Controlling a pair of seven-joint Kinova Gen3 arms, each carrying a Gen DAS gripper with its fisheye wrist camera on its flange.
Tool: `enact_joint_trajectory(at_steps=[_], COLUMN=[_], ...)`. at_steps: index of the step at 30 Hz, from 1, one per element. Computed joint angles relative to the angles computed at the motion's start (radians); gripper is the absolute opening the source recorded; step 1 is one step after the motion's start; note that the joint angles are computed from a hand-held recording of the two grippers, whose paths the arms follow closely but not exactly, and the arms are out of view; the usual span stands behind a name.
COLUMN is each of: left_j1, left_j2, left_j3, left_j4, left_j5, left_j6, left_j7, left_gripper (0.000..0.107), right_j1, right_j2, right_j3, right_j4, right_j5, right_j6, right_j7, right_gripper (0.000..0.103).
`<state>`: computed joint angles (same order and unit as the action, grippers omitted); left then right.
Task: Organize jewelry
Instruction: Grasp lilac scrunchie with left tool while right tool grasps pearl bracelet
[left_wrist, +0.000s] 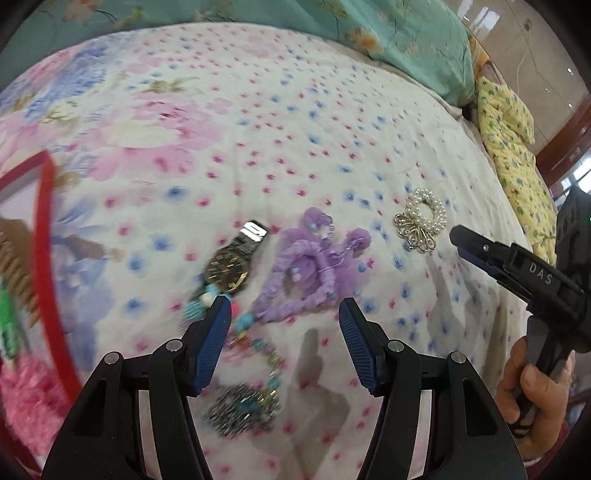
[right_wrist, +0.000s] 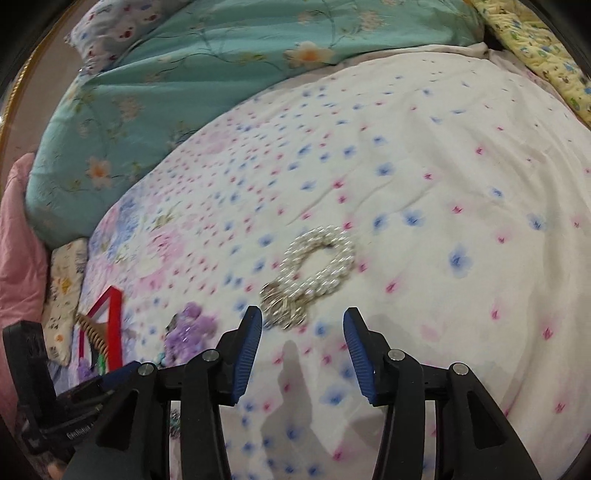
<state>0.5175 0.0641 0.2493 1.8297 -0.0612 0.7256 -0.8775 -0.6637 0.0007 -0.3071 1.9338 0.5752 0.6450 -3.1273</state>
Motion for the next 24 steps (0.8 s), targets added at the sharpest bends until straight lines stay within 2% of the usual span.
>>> enact_joint_trajectory(at_steps=[5, 9, 11, 12, 14, 15, 17, 19, 24], left_j1=[0.008, 0.028, 0.023, 0.03, 0.075, 0.076, 0.048, 0.023, 0.006], left_j2=[0.056, 0.08, 0.086, 0.09, 0.092, 0.09, 0.073, 0.047, -0.023], left_j3=[-0.001, -0.007, -0.002, -0.003, -0.029, -0.028, -0.014, -0.011, -0.009], left_j4=[-0.037, -0.053, -0.047, -0.046, -0.052, -0.051, -0.035, -0.011, 0.027], left_j5=[0.017, 0.006, 0.012, 0.003, -0.039, -0.04, -0.004, 0.049, 0.05], left_j6=[-0.011, -0.013, -0.019, -0.019, -0.007, -0.01, -0.029, -0.053, -0.064], left_j7=[-0.037, -0.039, -0.029, -0.018, 0.012, 0.009, -0.023, -0.064, -0.051], left_gripper=[0.06, 0.057, 0.044, 0.033, 0.025, 0.017, 0.01, 0.009, 0.008], right_j1=[0.018, 0.001, -0.012, -0.023, -0.056, -0.044, -0.053, -0.065, -0.074], right_j2=[0.03, 0.059, 0.072, 0.084, 0.097, 0.096, 0.087, 0.074, 0.034], right_j3=[0.028, 0.043, 0.051, 0.052, 0.073, 0.062, 0.07, 0.067, 0.034], right_j4=[-0.002, -0.022, -0.034, -0.048, -0.061, -0.058, -0.045, -0.034, -0.035], right_j5=[-0.027, 0.005, 0.023, 0.034, 0.058, 0.06, 0.071, 0.104, 0.152], right_j6=[-0.025, -0.019, -0.007, 0.017, 0.044, 0.033, 0.009, 0.002, 0.0], right_j7=[0.021, 0.006, -0.007, -0.012, -0.026, -0.029, -0.044, -0.075, -0.092], right_gripper=[0.048, 0.049, 0.047, 0.043, 0.029, 0.019, 0.015, 0.014, 0.014])
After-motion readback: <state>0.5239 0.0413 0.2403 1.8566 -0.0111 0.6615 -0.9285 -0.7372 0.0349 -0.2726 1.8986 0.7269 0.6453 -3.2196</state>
